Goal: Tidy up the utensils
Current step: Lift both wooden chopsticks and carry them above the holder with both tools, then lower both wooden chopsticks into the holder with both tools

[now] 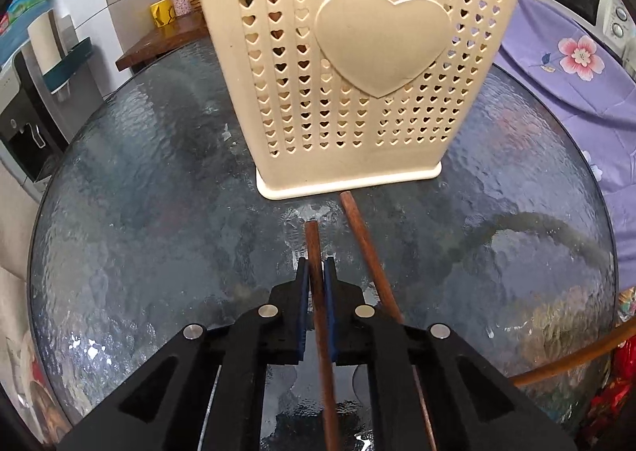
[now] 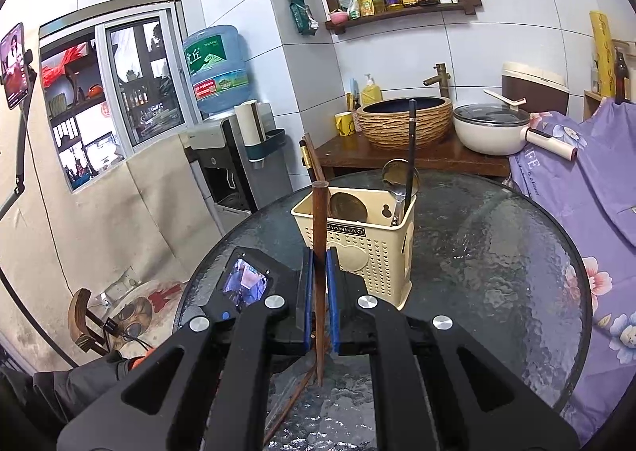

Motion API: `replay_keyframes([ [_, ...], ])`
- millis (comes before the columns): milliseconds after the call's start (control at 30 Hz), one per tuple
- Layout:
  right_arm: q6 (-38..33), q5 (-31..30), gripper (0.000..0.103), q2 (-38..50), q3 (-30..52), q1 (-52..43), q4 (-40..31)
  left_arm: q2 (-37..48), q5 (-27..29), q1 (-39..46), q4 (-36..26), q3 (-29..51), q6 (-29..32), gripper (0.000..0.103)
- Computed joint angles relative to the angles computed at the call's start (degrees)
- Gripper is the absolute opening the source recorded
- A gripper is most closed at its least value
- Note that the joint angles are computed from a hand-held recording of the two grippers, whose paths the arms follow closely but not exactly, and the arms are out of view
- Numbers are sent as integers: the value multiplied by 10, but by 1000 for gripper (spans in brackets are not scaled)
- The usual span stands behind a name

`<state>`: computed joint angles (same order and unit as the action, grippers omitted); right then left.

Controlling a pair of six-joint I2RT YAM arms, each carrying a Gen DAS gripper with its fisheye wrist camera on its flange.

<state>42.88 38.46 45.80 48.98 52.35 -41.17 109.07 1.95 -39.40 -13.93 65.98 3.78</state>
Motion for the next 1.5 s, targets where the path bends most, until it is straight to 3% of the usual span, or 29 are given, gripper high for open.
replay_keyframes([
  [200,6,16,7,9,1,8,1,-72,27,12,34,-56,-13,7],
  [567,-21,18,7,1,22,18,8,-337,153,75,24,-131,-22,7],
  [733,-26,19,7,14,30,29,12,-378,202,103,-4,-136,-16,7],
  [1033,-51,13,7,41,72,22,6,-394,241,131,-33,-109,-8,7],
  [1267,-107,-6,7,61,142,-33,-1,-382,247,129,-70,-16,-12,7],
  [1500,-211,-10,7,132,294,-130,-15,-292,222,116,-113,189,-58,7],
])
